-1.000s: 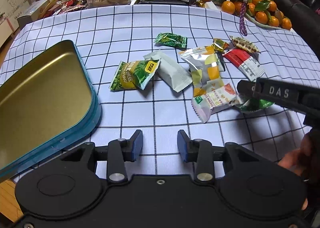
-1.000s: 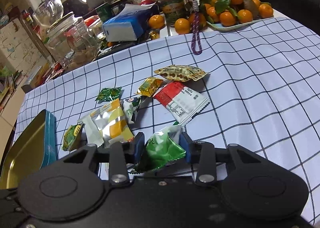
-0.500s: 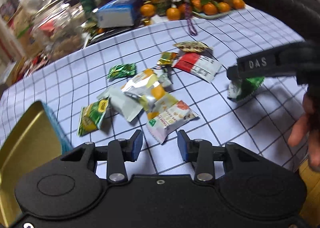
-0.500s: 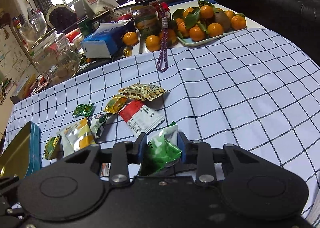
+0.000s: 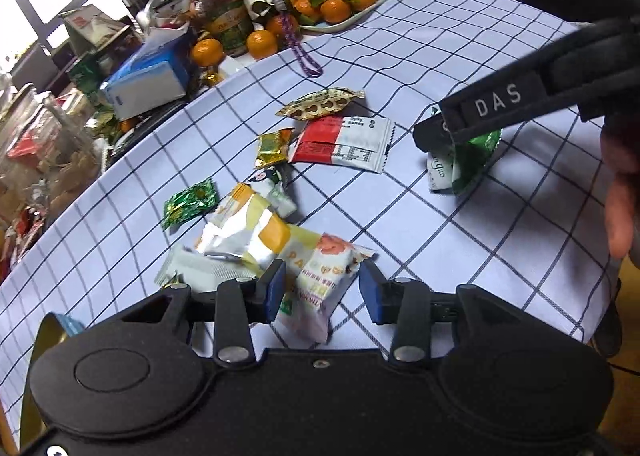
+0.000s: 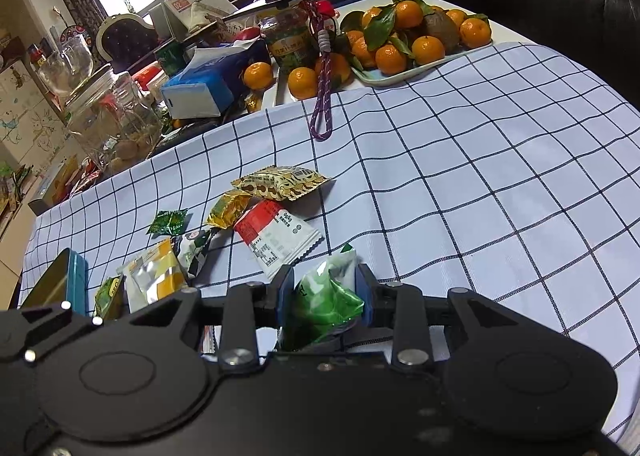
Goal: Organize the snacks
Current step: 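Grasp the white-orange snack packet with the left gripper while the right gripper holds the green packet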
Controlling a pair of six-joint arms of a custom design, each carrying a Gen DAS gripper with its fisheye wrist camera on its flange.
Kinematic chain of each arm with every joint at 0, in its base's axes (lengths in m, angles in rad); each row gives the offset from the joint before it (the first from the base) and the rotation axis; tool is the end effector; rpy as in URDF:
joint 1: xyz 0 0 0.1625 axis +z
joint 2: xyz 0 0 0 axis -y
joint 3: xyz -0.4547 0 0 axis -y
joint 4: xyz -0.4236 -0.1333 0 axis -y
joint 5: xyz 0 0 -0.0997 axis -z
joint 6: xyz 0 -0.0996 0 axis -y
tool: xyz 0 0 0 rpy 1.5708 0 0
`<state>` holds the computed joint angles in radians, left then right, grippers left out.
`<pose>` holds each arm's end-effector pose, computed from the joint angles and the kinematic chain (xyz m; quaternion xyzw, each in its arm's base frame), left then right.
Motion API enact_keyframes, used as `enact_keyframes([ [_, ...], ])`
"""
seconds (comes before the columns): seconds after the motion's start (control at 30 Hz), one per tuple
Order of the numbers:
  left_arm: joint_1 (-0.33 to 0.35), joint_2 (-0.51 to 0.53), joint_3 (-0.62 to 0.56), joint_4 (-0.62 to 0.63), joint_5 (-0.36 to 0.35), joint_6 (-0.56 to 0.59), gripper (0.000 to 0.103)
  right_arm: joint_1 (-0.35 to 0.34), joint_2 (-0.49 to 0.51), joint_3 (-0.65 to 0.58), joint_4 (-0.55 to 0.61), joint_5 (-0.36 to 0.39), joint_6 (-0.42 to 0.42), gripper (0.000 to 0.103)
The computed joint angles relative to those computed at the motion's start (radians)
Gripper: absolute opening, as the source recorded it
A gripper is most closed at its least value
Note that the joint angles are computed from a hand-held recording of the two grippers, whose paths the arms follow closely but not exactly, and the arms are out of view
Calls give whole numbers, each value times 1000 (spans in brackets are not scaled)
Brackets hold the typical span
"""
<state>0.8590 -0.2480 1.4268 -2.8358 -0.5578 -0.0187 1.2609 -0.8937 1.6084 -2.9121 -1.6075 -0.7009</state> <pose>-0.2966 -0.6772 -0.1613 0.2771 0.8288 -0.2083 0.4392 -0.1034 -0.7480 0.2171 0.1792 -0.9341 0.2612 0.1645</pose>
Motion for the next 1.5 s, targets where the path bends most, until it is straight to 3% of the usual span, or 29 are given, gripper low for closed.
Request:
enact_keyframes([
  [0.13, 20, -20, -6, 13, -68, 48, 50, -1, 0, -6, 16, 3, 10, 34],
  [0.43, 40, -78, 32, 84, -214, -247, 48, 4, 3, -12, 19, -12, -3, 37],
  [0.6, 18, -60, 39, 70, -167, -302, 48, 0, -3, -8, 23, -16, -14, 39],
  [0.77, 22, -64, 30, 88, -185, -369, 55, -8, -12, 4, 27, -16, -11, 43],
  [0.93, 13, -51, 15, 119, -159, -403, 55, -2, -16, 28, -7, -39, -31, 44],
  [1.03, 10, -57, 23, 123, -150, -417, 32, 6, -14, 42, -38, -64, -56, 46],
  [1.27, 1, -94, 69, 153, -131, -520, 30, 12, -18, 75, -100, -72, -20, 38],
  [1.5, -29, -159, 156, 44, -76, -549, 27, 40, -25, 101, -180, -84, 16, 38],
])
